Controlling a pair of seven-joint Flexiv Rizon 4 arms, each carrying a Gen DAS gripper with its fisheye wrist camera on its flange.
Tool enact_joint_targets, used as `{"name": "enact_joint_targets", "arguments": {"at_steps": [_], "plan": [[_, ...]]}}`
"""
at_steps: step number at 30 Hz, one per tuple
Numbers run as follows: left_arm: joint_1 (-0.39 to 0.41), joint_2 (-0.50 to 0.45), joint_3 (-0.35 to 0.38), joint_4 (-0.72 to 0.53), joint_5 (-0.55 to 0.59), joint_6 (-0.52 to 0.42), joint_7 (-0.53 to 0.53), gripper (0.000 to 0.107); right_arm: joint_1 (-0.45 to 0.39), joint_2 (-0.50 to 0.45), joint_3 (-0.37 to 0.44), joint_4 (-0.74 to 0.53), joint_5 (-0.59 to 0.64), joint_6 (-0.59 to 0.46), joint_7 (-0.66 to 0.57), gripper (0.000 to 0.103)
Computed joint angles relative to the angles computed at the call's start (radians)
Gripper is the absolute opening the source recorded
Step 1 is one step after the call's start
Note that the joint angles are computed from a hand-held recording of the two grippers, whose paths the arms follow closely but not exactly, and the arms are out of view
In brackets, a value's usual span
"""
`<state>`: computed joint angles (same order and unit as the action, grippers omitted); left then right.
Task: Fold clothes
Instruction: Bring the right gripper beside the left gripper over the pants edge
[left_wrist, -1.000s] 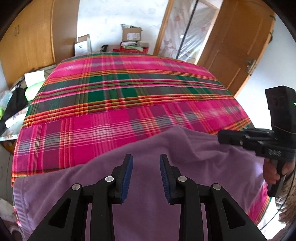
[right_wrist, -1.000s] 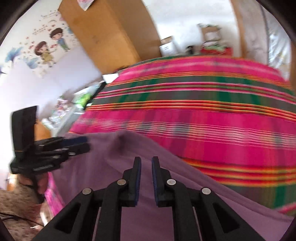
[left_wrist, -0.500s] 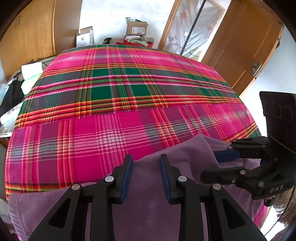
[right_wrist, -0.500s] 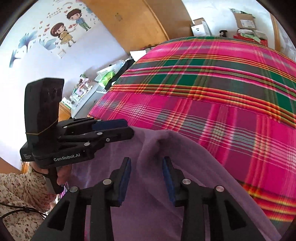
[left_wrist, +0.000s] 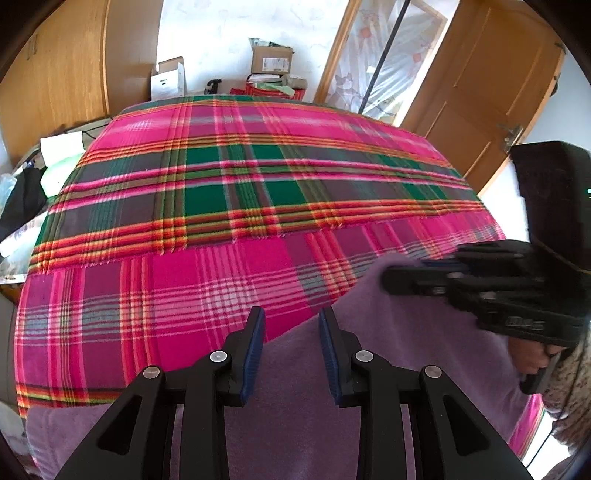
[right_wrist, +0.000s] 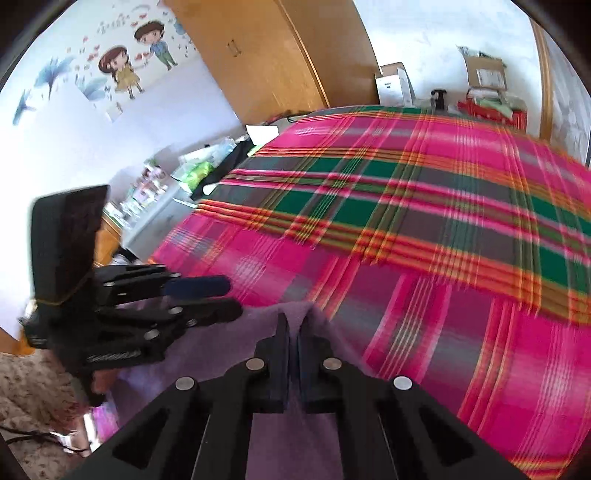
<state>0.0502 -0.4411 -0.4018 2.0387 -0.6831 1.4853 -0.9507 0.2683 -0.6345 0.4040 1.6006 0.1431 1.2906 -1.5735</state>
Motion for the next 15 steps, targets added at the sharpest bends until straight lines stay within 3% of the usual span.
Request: {"name": "enact_joint_targets", "arguments": {"at_steps": [3,7,9,11,15], "plan": [[0.001,-0.001,-0.006,-0.005,0.002,-0.008,0.010,0.031,0.050,-0.027,-0.064,-0.028,-0.046,-0.047,0.063,0.004],[-0.020,-0.006,0.007,-0.020,0.017,-0.034,0.017,0.031,0.016,-0.051,-0.022,-0.048,-0.012,-0.053,0.055,0.005],[-0.033,-0.009,0.016,-0.026,0.027,-0.040,0.023,0.031,0.009,-0.040,-0.021,-0.042,-0.006,-0.071,0.056,0.011],[-0.050,-0.011,0.036,-0.033,0.041,-0.050,0.016,0.031,0.001,-0.011,-0.023,-0.014,0.005,-0.056,0.056,0.016],[-0.039,-0.013,0.017,-0.037,0.017,-0.054,0.028,0.031,-0.031,0.060,-0.040,0.082,0.040,0.047,0.081,0.016]]}}
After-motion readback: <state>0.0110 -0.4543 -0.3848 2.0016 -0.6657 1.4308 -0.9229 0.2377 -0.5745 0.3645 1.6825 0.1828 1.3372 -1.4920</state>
